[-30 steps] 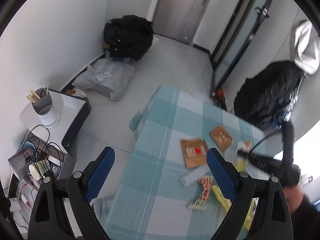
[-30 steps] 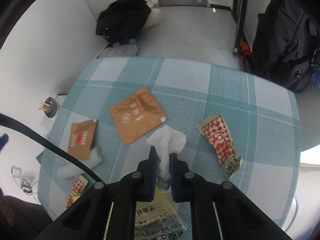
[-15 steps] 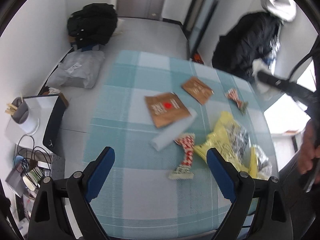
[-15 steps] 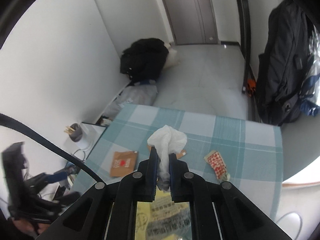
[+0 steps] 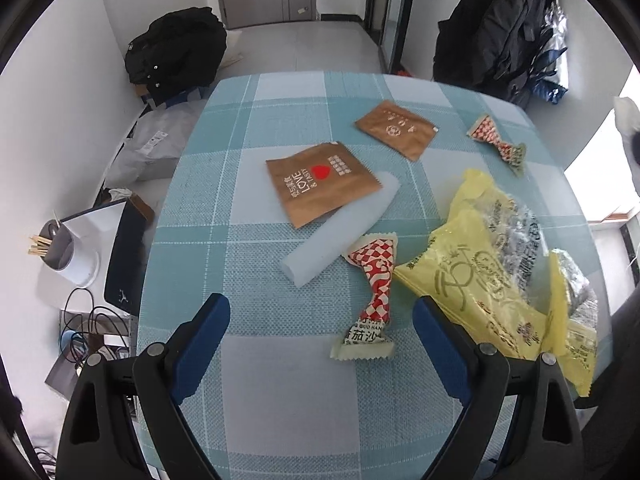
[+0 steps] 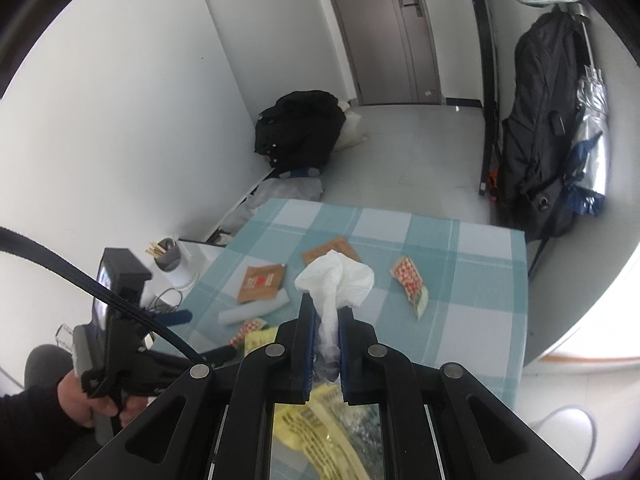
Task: Collect trash
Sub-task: 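Grasp the red-white checked wrapper with the left gripper while the right holds the tissue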
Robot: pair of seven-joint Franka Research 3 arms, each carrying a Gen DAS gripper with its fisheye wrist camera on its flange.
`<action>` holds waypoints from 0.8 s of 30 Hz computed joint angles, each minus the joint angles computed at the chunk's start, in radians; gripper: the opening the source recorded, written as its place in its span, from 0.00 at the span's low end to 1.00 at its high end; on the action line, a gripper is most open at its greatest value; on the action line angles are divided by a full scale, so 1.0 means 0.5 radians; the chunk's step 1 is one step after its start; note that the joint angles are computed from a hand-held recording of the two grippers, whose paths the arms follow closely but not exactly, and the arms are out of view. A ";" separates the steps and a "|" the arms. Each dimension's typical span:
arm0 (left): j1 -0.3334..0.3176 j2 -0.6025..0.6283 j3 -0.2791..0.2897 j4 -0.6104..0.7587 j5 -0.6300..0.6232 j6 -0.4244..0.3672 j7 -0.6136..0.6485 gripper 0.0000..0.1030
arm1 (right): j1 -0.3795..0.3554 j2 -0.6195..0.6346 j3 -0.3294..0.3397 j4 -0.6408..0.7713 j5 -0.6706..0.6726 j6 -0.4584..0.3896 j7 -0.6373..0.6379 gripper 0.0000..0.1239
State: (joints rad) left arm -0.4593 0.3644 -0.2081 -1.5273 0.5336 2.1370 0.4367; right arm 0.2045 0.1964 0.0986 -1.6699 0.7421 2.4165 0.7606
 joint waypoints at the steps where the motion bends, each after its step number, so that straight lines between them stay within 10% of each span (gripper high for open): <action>1: -0.002 0.007 0.001 0.010 -0.002 -0.015 -0.002 0.87 | -0.004 -0.008 0.000 -0.016 0.009 -0.002 -0.013 0.07; 17: -0.023 0.095 0.002 0.122 -0.065 -0.047 0.094 0.17 | -0.036 -0.058 -0.022 -0.084 0.116 -0.048 -0.091 0.07; 24: 0.042 -0.053 -0.039 -0.102 -0.201 0.125 0.088 0.12 | -0.035 -0.068 -0.024 -0.095 0.155 -0.066 -0.113 0.07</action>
